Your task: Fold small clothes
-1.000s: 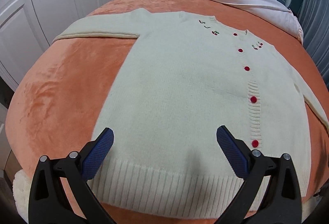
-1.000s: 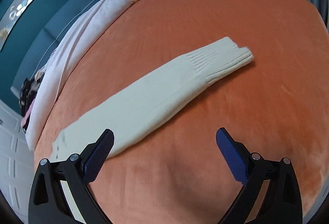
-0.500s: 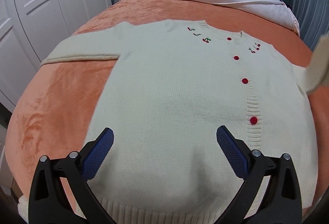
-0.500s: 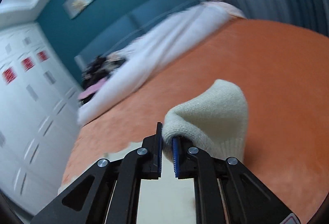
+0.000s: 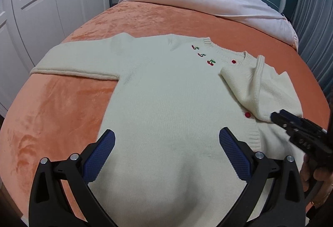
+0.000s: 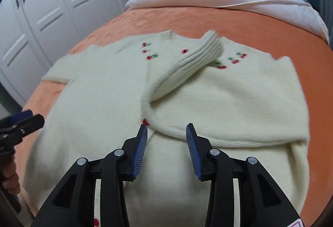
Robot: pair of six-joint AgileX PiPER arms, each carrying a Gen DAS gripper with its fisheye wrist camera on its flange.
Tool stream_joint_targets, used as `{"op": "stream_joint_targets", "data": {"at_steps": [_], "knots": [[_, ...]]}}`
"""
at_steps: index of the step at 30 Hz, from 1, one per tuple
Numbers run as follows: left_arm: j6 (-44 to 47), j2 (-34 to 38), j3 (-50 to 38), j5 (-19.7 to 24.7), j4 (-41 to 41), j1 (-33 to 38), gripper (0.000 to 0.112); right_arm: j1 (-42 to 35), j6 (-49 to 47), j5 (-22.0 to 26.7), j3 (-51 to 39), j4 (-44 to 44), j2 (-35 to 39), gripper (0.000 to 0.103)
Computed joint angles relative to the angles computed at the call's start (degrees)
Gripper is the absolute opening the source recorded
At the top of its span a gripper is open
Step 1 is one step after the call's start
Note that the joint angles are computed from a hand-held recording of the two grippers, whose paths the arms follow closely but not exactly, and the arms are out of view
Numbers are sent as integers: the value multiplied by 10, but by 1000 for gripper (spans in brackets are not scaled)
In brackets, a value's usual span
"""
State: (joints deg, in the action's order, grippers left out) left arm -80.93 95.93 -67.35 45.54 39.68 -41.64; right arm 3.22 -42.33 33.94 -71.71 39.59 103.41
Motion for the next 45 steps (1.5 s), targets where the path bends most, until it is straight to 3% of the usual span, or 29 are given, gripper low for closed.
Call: {"op": "stream_joint_targets", "data": {"at_steps": [1,5,9,11,12,15,16,18,20,21,23,26,28,30,31,33,35,37,38,39,41,43,45], "knots": [[2,8,-8,-5,0,2,98,-18,13,7,2,14,-8,59],[-20,35,-38,-24,-4,-2,98,-48,87,101,-132,24,65,60],[-18,35,-36,-37,-13,-12,98,20,193,126,-272,-12,173,60],[-3,27,-26,-30,-7,-15,98,52,275,141,-362,-85,235,15],[2,19,-18,-27,-3,-14,98,64,302,123,-377,-112,241,9],[4,-20,22,-42,11,3,98,83,254,9,-314,-66,150,9],[2,-30,32,-46,14,11,98,95,234,-7,-304,-56,123,10],[-4,-43,48,-64,16,28,98,129,238,28,-348,-77,131,17],[-9,-45,50,-78,4,46,98,167,252,117,-448,-122,206,35],[-11,-46,53,-94,-4,56,98,192,270,134,-468,-167,240,39],[-7,-44,56,-123,-25,75,98,205,276,111,-438,-206,264,32],[62,-21,43,-190,-105,122,98,144,216,53,-275,-97,175,33],[130,20,9,-217,-177,156,98,65,147,29,-160,-5,97,49],[196,66,-35,-239,-258,184,98,-2,103,-57,-45,39,29,59],[222,96,-65,-241,-294,194,98,-38,89,-91,-10,57,12,62],[243,150,-123,-230,-339,208,97,-94,107,-105,-6,76,34,62],[236,193,-165,-227,-356,213,82,-137,154,-60,-67,71,91,62],[254,235,-218,-198,-384,215,45,-149,203,-24,-139,36,150,58],[251,248,-241,-181,-377,213,32,-145,204,-1,-179,32,185,45],[263,257,-257,-176,-380,214,16,-142,189,10,-200,38,206,13],[266,233,-240,-217,-361,210,11,-147,95,0,-190,115,190,11],[214,194,-203,-269,-276,199,11,-168,5,-1,-143,230,134,10],[202,190,-198,-276,-246,195,11,-182,-89,-25,-94,333,120,10]]}}
